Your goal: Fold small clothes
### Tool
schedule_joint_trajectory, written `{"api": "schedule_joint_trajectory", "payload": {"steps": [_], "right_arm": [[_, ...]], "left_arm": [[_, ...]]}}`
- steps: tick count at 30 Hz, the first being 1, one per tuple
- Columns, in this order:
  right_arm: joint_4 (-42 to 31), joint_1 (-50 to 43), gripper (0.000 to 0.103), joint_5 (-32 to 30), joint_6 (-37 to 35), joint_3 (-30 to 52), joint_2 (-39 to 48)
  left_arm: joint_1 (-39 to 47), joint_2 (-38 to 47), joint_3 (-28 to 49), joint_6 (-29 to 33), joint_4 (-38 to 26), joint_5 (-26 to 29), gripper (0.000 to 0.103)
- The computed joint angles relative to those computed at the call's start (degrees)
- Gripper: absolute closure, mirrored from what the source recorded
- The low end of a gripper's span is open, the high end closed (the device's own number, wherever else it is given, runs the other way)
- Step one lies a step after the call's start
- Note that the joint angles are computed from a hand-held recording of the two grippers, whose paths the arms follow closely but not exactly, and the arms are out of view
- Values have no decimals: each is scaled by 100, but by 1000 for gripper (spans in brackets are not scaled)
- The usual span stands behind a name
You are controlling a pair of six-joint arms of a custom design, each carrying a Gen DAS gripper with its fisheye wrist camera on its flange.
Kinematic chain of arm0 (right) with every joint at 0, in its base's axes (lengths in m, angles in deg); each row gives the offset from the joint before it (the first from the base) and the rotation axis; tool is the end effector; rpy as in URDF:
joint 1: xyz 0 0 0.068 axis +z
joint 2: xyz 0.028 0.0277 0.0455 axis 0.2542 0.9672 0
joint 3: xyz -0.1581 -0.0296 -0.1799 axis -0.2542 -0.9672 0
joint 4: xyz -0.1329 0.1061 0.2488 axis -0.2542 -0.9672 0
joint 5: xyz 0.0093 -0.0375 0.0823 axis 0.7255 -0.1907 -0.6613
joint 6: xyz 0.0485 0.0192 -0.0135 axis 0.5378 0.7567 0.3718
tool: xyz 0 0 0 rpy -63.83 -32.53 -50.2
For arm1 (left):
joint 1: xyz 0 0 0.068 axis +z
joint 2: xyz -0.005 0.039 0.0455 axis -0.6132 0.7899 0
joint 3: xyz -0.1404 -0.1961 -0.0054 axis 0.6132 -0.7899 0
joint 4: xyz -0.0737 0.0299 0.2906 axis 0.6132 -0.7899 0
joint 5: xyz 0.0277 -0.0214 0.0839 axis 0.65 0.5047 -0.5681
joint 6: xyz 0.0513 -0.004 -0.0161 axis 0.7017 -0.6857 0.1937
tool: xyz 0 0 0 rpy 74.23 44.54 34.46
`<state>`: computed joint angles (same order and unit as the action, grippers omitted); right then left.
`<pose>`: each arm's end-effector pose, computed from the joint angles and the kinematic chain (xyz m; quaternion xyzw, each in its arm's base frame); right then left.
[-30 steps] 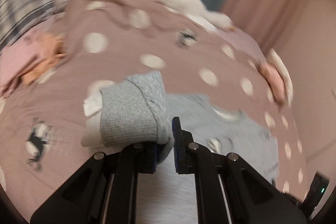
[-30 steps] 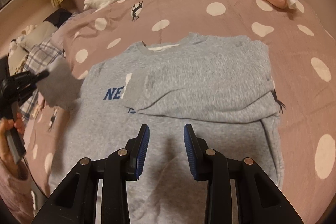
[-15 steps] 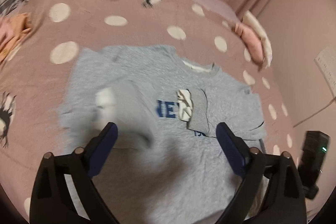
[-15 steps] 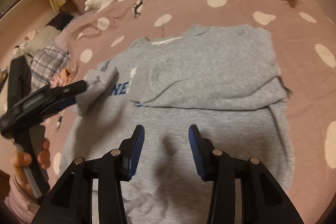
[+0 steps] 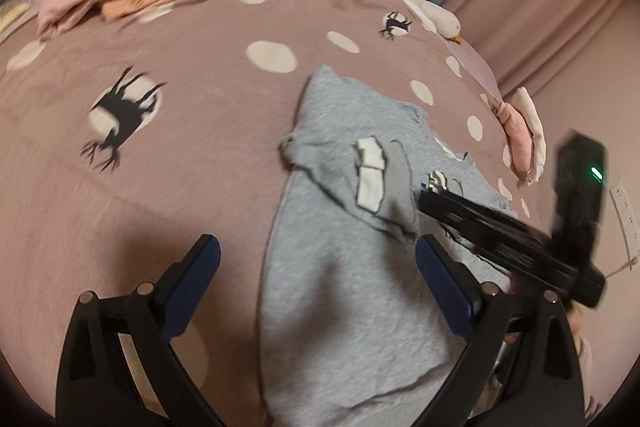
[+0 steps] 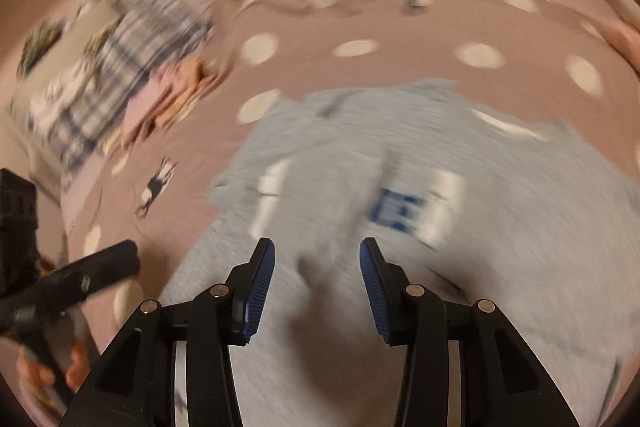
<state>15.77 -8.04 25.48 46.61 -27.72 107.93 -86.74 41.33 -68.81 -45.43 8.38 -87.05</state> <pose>0.2033 -0.0633 0.1403 -0.1423 0.9320 0.1853 0.2772 0.1394 -0.1499 0.1205 -0.0890 0.9208 -0.2399 0.2945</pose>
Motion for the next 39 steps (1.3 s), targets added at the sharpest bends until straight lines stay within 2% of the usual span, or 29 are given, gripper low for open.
{"api": "schedule_joint_trajectory", "payload": {"steps": [3, 6, 8, 9, 10, 12, 14, 17, 18, 21, 22, 24, 25, 26, 31, 33, 36, 39], "right_arm": [[859, 1189, 58, 887, 721, -213, 107], [1607, 1885, 59, 1946, 1078, -407, 299], [1841, 1920, 67, 2042, 1026, -533, 296], [1793, 1806, 72, 1925, 1004, -530, 257], [1640, 1564, 82, 1661, 1002, -449, 278], [1111, 636, 86, 549, 920, -73, 577], [722, -210, 94, -101, 752, 191, 780], [64, -1522, 96, -941, 112, 631, 1367], [-273, -2005, 96, -1225, -249, 929, 1851], [-880, -2625, 95, -1391, -637, 1585, 2978], [-976, -2654, 94, -1488, -608, 1799, 3302], [-1384, -2871, 79, -1752, -785, 2142, 3931], [-1399, -2901, 63, -1825, -706, 2177, 4049], [-1432, -2909, 56, -1935, -671, 2219, 4162], [-1758, -2826, 56, -2399, -457, 2441, 4598], [-2112, -2951, 56, -2640, -640, 2670, 4963], [-2304, -3054, 56, -2618, -746, 2814, 5260], [-1952, -2953, 56, -2398, -472, 2675, 5084]], "left_arm": [[25, -530, -209, -72, -311, 40, 5], [23, -891, -344, -81, -480, 75, 5], [9, -989, -367, -83, -499, 104, 5], [22, -1028, -393, -73, -499, 122, 5], [2, -989, -377, -67, -473, 129, 5], [25, -925, -383, -25, -400, 177, 5], [5, -797, -375, -18, -271, 222, 5], [-23, -595, -355, -25, -119, 255, 5], [-36, -474, -325, -30, -48, 264, 5], [-79, -295, -275, -57, 59, 291, 5], [-94, -285, -264, -55, 58, 279, 5], [-164, -232, -208, -57, 5, 213, 5], [-179, -229, -193, -55, -34, 200, 5], [-194, -245, -190, -68, -76, 182, 5], [-197, -508, -254, -147, -334, 116, 5], [-176, -624, -275, -140, -449, 112, 5], [-185, -627, -265, -155, -496, 77, 5], [-199, -445, -197, -160, -404, 103, 5]]}}
